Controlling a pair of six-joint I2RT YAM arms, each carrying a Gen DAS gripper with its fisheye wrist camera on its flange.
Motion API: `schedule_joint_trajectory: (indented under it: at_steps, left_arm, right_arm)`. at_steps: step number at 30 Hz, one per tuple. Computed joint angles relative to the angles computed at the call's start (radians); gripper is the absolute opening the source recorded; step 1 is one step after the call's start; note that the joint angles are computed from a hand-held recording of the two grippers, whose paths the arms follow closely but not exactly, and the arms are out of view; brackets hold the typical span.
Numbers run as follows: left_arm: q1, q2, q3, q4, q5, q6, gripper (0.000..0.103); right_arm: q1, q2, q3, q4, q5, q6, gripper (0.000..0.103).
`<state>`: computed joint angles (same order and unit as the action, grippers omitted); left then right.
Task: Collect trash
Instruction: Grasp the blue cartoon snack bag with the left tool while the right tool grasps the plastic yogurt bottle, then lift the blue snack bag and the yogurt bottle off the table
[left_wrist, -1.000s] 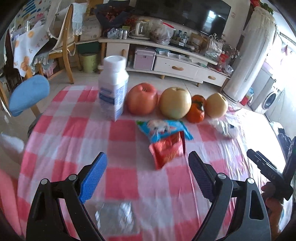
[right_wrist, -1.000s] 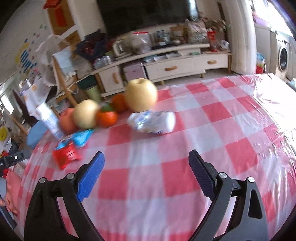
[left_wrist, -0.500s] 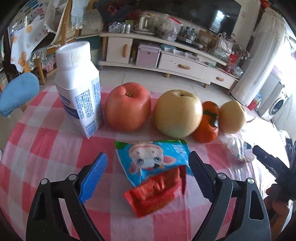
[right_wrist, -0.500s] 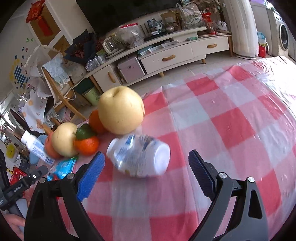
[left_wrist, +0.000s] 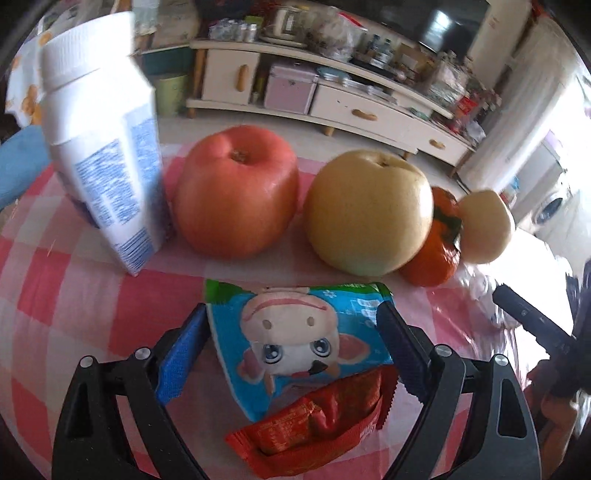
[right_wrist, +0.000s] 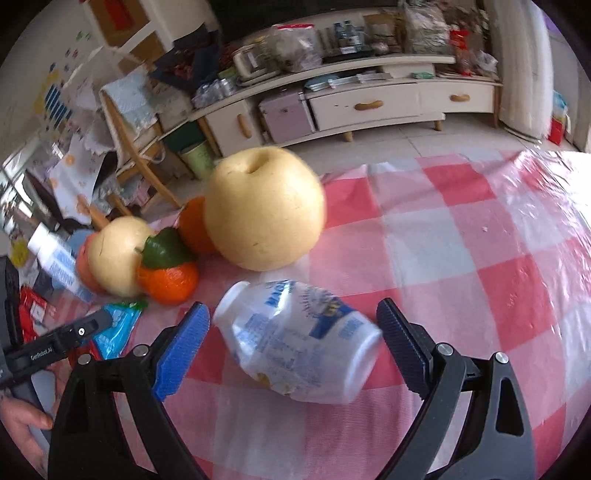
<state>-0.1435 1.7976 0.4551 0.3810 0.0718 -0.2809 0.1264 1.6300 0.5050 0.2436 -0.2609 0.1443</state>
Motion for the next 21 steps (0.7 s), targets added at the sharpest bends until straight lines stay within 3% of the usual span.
schedule_joint_trajectory:
  at_steps: [3, 13, 21]
  left_arm:
    - [-0.03, 0.005, 0.008, -0.011, -0.018, 0.033, 0.089]
    - [-0.161, -0.053, -0.049, -0.043, -0.076, 0.103, 0.089]
    - [-0.196, -0.151, -0.128, -0.095, -0.005, 0.194, 0.089]
  right_arm:
    - [0.037, 0.001, 0.003, -0.009, 0.006, -0.034, 0.089]
    - [0.213, -0.057, -0.031, -0.046, 0.106, -0.12, 0.043]
    - [0.311, -0.124, -0.094, -0.066, 0.117, -0.108, 0.041]
